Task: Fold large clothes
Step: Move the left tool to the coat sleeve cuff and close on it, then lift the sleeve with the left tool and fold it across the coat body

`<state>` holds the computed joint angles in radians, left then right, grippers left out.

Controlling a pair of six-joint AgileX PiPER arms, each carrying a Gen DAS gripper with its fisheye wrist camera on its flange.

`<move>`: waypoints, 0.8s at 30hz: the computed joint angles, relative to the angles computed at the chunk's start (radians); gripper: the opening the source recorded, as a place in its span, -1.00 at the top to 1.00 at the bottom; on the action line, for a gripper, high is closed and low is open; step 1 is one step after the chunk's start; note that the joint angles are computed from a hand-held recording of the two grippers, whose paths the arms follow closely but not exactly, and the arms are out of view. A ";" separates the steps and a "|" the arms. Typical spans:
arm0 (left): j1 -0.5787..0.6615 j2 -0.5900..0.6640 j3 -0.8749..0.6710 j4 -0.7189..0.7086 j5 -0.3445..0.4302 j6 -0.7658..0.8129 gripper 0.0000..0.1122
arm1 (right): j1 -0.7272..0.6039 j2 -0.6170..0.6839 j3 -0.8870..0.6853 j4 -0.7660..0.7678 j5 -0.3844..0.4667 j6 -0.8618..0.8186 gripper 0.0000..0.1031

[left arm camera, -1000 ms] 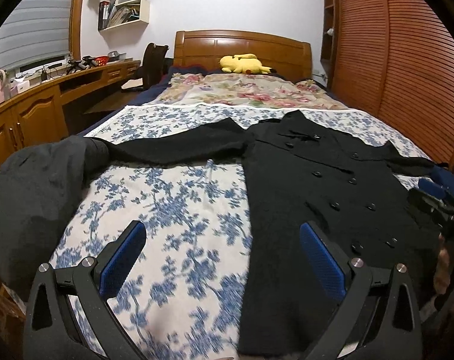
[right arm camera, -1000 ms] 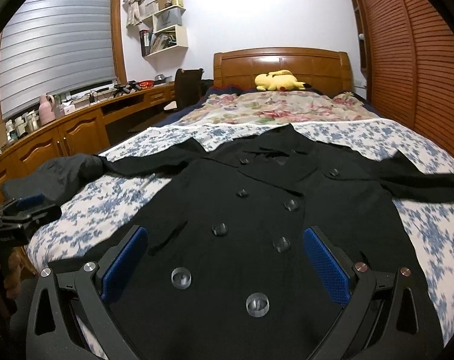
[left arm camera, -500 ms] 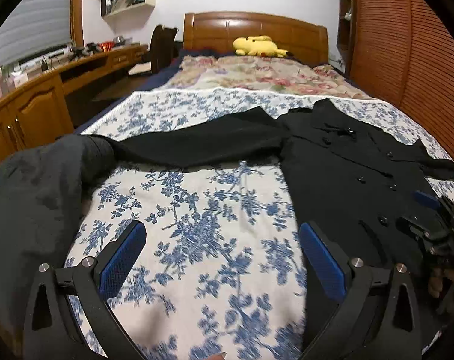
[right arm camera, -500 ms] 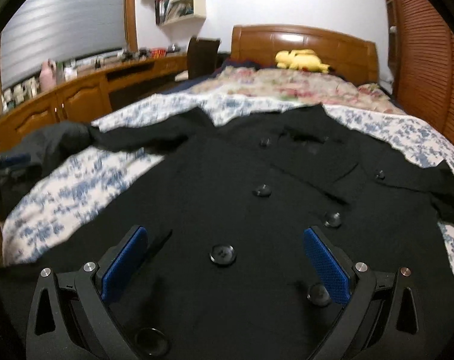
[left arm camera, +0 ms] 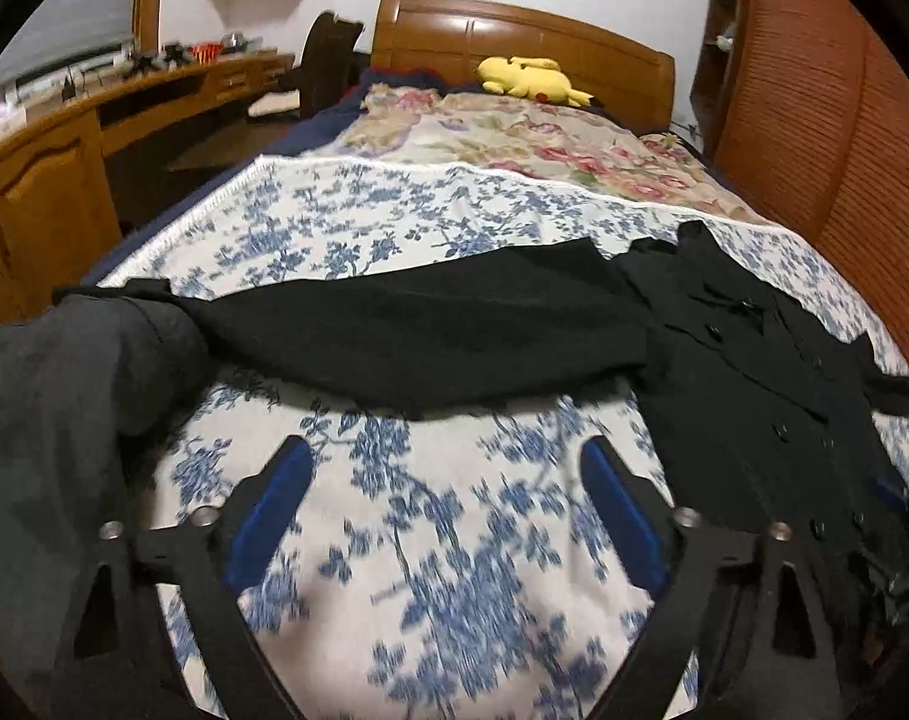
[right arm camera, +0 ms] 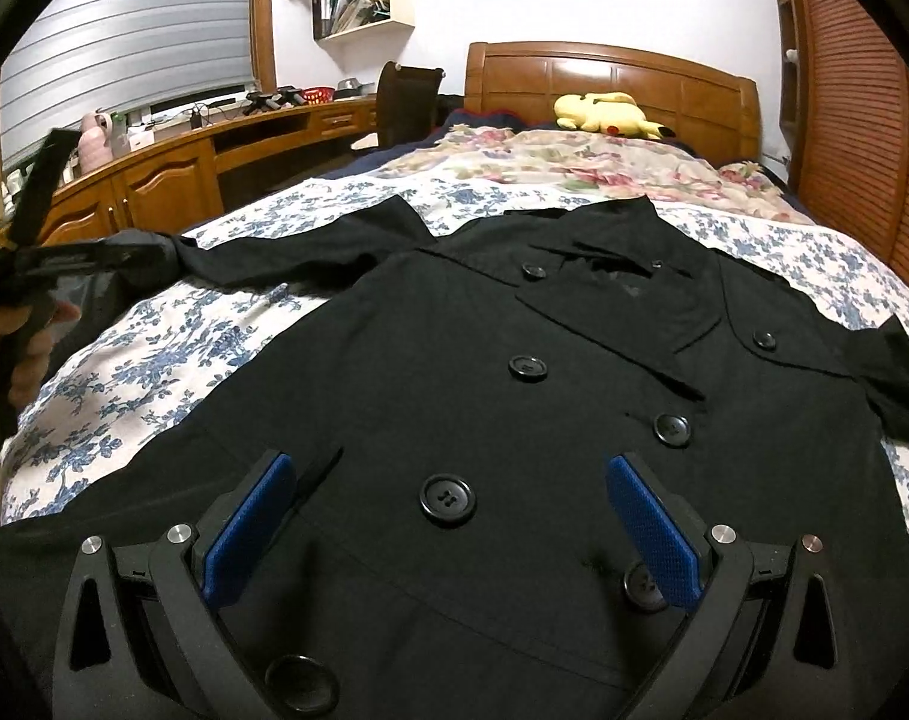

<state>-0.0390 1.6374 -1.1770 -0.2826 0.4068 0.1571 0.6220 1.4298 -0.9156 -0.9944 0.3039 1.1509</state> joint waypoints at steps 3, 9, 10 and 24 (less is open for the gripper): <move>0.040 0.081 -0.079 -0.077 0.039 0.053 -0.20 | 0.004 0.003 -0.003 0.003 0.006 -0.003 -0.99; 0.076 0.195 -0.194 -0.015 0.087 -0.037 0.03 | 0.004 0.006 -0.004 0.013 0.005 -0.012 -0.99; 0.084 0.208 -0.204 -0.031 0.089 -0.027 0.04 | 0.002 0.007 -0.004 0.019 0.004 -0.018 -0.99; 0.099 0.334 -0.340 -0.030 0.143 -0.059 0.91 | -0.012 0.007 -0.002 0.060 -0.014 -0.057 -0.99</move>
<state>0.0597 1.9712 -1.5166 -0.3131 0.5501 0.0976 0.6101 1.4369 -0.9176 -0.9344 0.2903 1.0940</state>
